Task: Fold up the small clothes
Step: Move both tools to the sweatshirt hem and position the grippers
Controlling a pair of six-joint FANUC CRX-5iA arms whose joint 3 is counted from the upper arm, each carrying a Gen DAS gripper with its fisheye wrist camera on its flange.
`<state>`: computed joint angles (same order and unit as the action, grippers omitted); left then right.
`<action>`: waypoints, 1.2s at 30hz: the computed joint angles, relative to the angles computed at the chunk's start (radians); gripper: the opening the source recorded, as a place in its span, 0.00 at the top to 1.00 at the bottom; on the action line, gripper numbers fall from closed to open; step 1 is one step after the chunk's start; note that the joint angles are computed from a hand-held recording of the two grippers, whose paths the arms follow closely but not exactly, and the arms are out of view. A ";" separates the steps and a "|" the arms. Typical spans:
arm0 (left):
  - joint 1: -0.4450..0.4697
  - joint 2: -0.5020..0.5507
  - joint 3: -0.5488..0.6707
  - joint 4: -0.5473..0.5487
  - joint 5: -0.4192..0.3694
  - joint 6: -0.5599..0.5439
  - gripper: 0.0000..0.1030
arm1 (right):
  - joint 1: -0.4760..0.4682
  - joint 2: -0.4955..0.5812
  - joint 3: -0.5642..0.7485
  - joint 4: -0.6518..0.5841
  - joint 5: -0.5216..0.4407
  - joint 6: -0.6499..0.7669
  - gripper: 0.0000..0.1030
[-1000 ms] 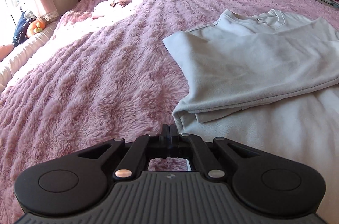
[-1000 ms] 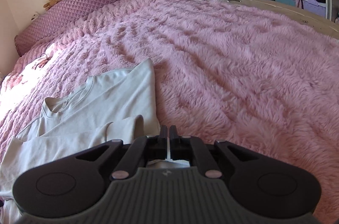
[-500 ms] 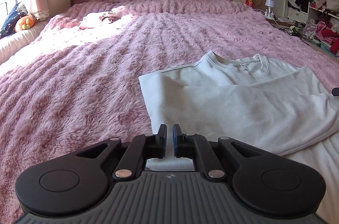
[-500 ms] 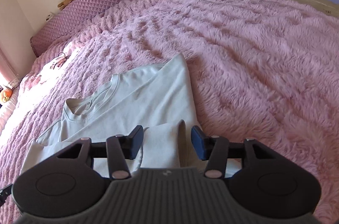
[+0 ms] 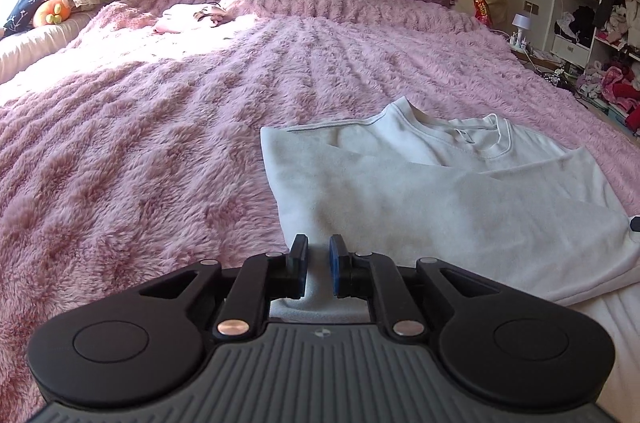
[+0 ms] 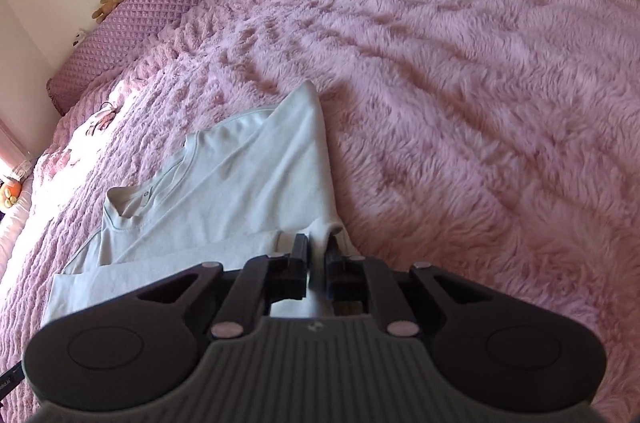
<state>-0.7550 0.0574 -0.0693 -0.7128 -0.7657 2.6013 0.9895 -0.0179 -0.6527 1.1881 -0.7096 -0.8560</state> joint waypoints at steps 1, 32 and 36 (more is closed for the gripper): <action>0.006 0.013 0.010 0.021 -0.010 -0.025 0.85 | 0.002 -0.006 -0.013 0.020 -0.005 -0.032 0.93; -0.029 -0.341 -0.266 0.383 0.086 -0.148 0.26 | 0.568 -0.437 -0.170 -0.185 -0.284 0.227 0.65; 0.057 -0.522 -0.522 0.750 0.212 -0.340 0.26 | 0.799 -0.542 -0.177 -0.337 -0.445 0.265 0.65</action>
<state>-0.6981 -0.4647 -0.5915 0.0367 -0.5540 2.2608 1.7889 -0.5599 -0.8301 0.8507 -1.1542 -0.5913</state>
